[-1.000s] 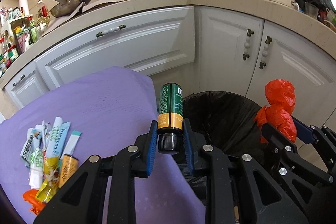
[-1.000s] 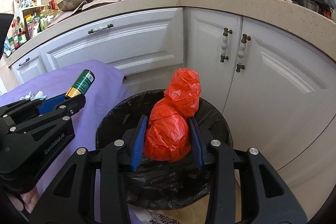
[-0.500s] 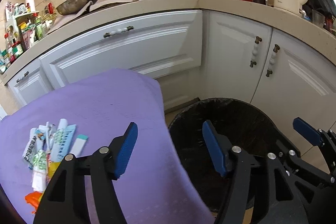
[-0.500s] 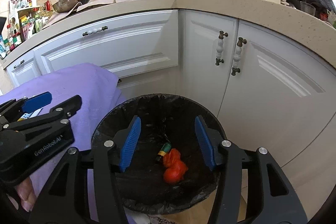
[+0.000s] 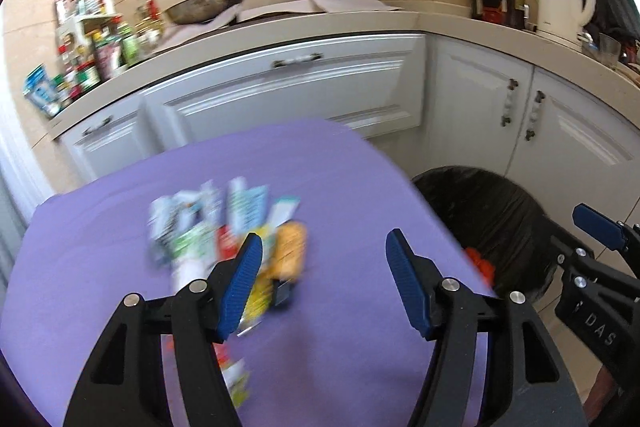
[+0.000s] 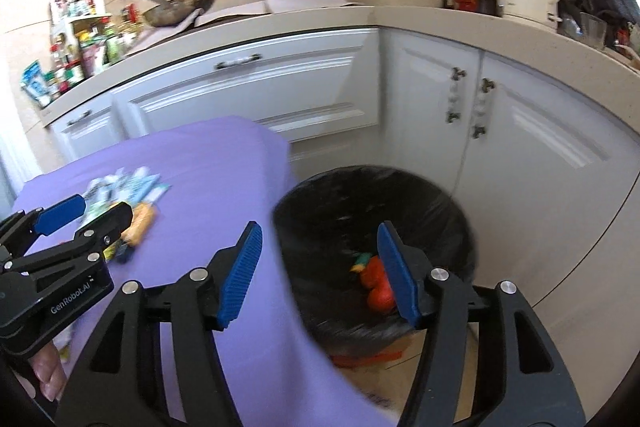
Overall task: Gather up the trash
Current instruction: 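Open the right gripper to drop the red bags while the left gripper drops the green bottle into the bin, then move the right gripper to the rolled white wrapper and grasp it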
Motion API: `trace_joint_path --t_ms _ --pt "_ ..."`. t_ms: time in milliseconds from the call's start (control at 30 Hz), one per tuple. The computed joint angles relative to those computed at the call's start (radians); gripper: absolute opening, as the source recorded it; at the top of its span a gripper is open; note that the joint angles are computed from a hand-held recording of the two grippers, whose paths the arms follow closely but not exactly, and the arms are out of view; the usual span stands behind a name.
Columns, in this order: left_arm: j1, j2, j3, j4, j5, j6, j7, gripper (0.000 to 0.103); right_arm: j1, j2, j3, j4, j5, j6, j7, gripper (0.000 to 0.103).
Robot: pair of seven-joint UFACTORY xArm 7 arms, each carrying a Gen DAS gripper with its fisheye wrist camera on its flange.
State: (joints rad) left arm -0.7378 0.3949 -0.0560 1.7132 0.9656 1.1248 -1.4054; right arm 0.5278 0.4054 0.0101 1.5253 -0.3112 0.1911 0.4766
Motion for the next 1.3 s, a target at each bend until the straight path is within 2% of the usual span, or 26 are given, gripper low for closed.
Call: trace_joint_path --t_ms 100,267,500,767,1100,1133,1200,1233,1300 --pt "-0.004 -0.105 -0.011 -0.138 0.011 0.036 -0.066 0.063 0.028 -0.024 0.019 -0.037 -0.003 -0.01 0.004 0.059" --pt "0.024 -0.244 -0.075 -0.317 0.035 0.13 -0.16 0.065 0.077 -0.046 0.052 -0.077 -0.012 -0.025 0.007 0.059" --pt "0.097 -0.409 -0.164 -0.524 -0.006 0.237 -0.247 0.065 0.108 -0.024 0.13 -0.066 0.038 0.005 -0.075 0.059" --pt "0.199 -0.564 -0.242 -0.7 -0.086 0.261 -0.309 0.066 0.17 0.012 0.145 -0.028 0.062 0.036 -0.113 0.059" --pt "0.289 -0.654 -0.299 -0.789 -0.142 0.248 -0.328 0.067 0.216 0.07 0.144 0.056 0.073 0.144 -0.145 0.058" --pt "0.294 -0.654 -0.303 -0.788 -0.143 0.245 -0.326 0.067 0.211 0.071 0.15 0.058 0.081 0.154 -0.15 0.056" --pt "0.301 -0.651 -0.308 -0.787 -0.143 0.237 -0.323 0.067 0.2 0.071 0.16 0.057 0.097 0.175 -0.163 0.043" --pt "0.303 -0.65 -0.311 -0.786 -0.142 0.233 -0.322 0.067 0.2 0.069 0.158 0.055 0.096 0.176 -0.165 0.041" --pt "0.305 -0.642 -0.314 -0.782 -0.143 0.227 -0.32 0.067 0.191 0.066 0.166 0.051 0.105 0.178 -0.179 0.029"
